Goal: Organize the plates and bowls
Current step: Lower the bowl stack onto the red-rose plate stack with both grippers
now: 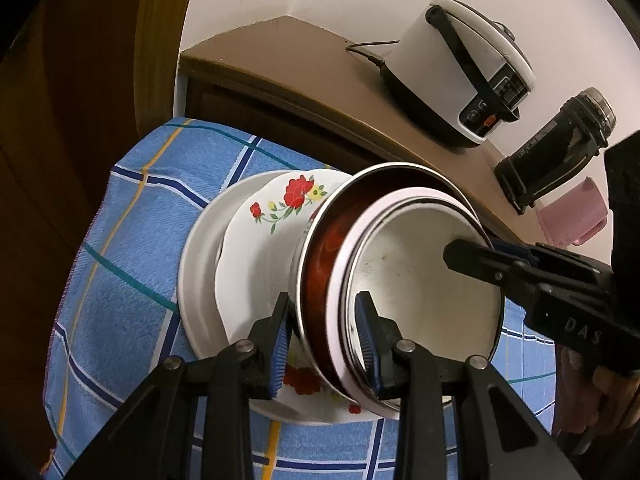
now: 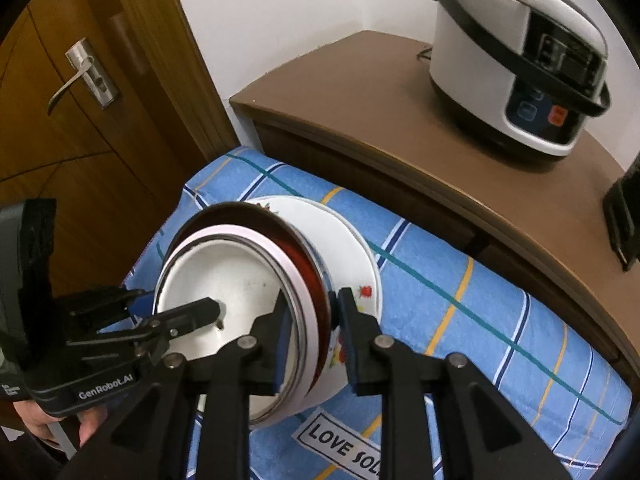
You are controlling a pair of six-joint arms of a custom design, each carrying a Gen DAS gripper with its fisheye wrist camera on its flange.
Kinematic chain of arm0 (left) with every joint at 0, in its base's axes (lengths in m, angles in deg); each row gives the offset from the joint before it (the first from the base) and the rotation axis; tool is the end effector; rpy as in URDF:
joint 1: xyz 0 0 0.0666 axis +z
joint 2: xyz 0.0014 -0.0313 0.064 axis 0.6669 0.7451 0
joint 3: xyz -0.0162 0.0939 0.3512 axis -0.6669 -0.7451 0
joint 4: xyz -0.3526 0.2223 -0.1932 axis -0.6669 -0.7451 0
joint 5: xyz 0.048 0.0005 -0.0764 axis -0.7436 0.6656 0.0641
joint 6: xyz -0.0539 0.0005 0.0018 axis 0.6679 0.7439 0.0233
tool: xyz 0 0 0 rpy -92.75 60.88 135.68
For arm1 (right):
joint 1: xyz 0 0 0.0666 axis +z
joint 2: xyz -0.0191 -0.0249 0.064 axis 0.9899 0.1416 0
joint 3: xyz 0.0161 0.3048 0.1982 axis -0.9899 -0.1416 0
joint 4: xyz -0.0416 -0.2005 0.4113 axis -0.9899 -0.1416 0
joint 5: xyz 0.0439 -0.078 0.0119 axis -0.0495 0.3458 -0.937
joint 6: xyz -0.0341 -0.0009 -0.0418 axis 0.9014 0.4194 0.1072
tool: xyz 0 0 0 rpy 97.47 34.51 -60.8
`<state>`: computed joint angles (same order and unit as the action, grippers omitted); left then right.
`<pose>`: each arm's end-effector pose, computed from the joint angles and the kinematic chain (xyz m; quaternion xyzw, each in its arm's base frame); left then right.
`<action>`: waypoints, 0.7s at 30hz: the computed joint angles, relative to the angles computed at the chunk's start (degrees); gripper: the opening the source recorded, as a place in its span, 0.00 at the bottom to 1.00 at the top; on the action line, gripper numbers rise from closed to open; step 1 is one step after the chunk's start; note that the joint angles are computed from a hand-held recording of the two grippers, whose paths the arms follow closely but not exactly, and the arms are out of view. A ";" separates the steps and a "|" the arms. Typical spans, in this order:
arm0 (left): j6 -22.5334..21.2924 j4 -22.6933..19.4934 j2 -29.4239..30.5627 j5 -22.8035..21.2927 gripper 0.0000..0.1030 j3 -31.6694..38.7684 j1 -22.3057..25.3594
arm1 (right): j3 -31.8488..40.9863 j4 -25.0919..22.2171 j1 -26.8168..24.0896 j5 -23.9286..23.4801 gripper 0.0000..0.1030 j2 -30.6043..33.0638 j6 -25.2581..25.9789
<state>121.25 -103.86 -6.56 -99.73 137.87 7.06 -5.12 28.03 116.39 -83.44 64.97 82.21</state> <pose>0.3482 -0.2339 0.3018 -0.2093 0.9212 -0.1616 0.2854 0.4718 0.3325 0.3480 -0.3678 0.8942 0.1485 0.2074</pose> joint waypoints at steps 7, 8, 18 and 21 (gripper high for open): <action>-1.36 1.26 -0.33 2.00 0.33 -0.51 1.47 | 1.72 -0.17 0.18 0.35 0.27 1.94 0.06; -1.60 1.36 -0.33 2.03 0.34 -0.49 1.58 | 1.82 -0.08 0.14 0.27 0.27 2.11 -0.04; -2.85 4.66 -0.10 6.48 0.42 -0.86 3.86 | 7.75 -5.66 -1.75 -4.58 0.28 8.54 -1.70; -2.52 5.17 -0.44 7.37 0.43 -1.38 4.02 | 8.18 -6.71 -2.10 -7.52 0.25 9.47 -2.00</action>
